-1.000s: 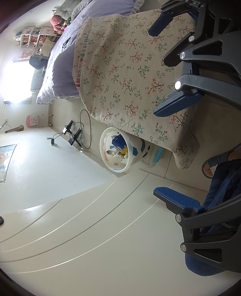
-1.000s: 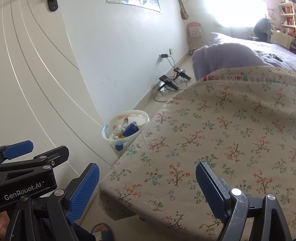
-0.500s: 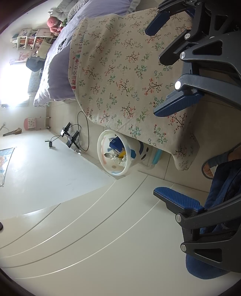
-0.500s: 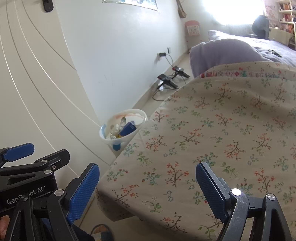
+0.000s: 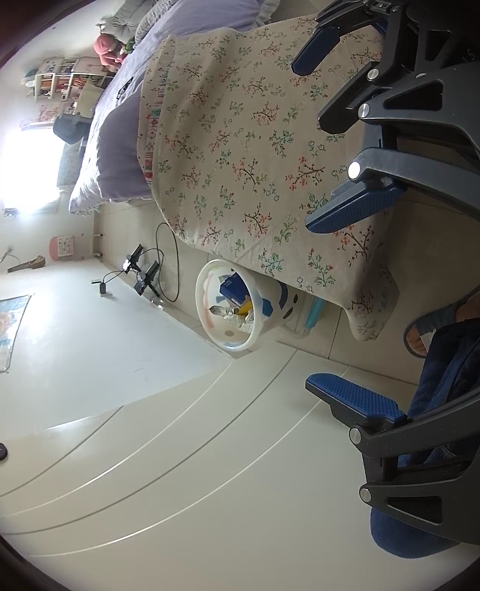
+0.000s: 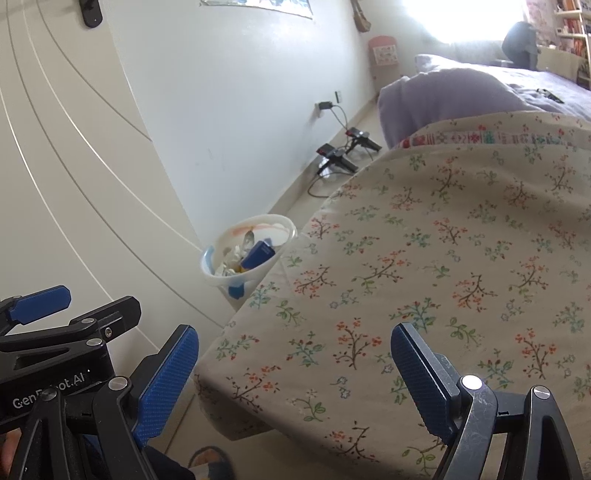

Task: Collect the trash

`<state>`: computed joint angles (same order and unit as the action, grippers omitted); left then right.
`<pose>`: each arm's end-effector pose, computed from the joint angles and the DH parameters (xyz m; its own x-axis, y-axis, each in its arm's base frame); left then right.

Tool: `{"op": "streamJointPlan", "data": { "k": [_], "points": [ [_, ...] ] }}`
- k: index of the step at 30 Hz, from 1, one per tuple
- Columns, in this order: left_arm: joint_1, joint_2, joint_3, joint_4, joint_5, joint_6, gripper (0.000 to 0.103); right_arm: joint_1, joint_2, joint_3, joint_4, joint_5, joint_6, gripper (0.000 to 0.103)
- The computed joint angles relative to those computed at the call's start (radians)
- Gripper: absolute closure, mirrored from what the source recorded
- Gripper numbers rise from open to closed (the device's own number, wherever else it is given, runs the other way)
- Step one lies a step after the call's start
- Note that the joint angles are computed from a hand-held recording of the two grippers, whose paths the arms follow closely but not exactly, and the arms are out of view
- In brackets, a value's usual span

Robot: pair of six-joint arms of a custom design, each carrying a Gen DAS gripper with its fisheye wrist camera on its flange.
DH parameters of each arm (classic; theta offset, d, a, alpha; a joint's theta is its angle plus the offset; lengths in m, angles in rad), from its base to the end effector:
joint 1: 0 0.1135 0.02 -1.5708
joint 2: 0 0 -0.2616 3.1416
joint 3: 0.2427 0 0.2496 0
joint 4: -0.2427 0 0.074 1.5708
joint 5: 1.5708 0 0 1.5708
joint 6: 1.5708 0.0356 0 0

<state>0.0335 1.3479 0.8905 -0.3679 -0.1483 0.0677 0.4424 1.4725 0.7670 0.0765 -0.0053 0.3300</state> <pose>0.2798 0.0146 0.2352 -0.7417 0.0421 -0.6694 -0.0833 0.9845 0.1542 0.2767 0.1313 0.1979 -0.6430 0.0540 -0.7640 -0.2364 0.9348 0.2650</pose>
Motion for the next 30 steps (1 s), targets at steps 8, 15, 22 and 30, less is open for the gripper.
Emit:
{"op": "streamJointPlan", "data": {
  "k": [8,15,22,30],
  "points": [
    [-0.005,-0.006,-0.002,-0.006,-0.004,-0.011,0.022,0.003,-0.001,-0.002,0.005,0.002,0.0,0.014],
    [-0.003,0.003,0.005,-0.009,0.0,-0.007,0.022,-0.001,-0.006,-0.007,0.006,-0.002,-0.002,0.014],
    [-0.004,0.002,0.001,-0.005,-0.001,-0.01,0.022,0.001,-0.005,-0.006,0.006,0.001,-0.003,0.014],
    [-0.006,0.002,-0.003,-0.003,-0.003,-0.011,0.022,-0.006,-0.01,-0.011,0.007,-0.007,-0.011,0.014]
  ]
}}
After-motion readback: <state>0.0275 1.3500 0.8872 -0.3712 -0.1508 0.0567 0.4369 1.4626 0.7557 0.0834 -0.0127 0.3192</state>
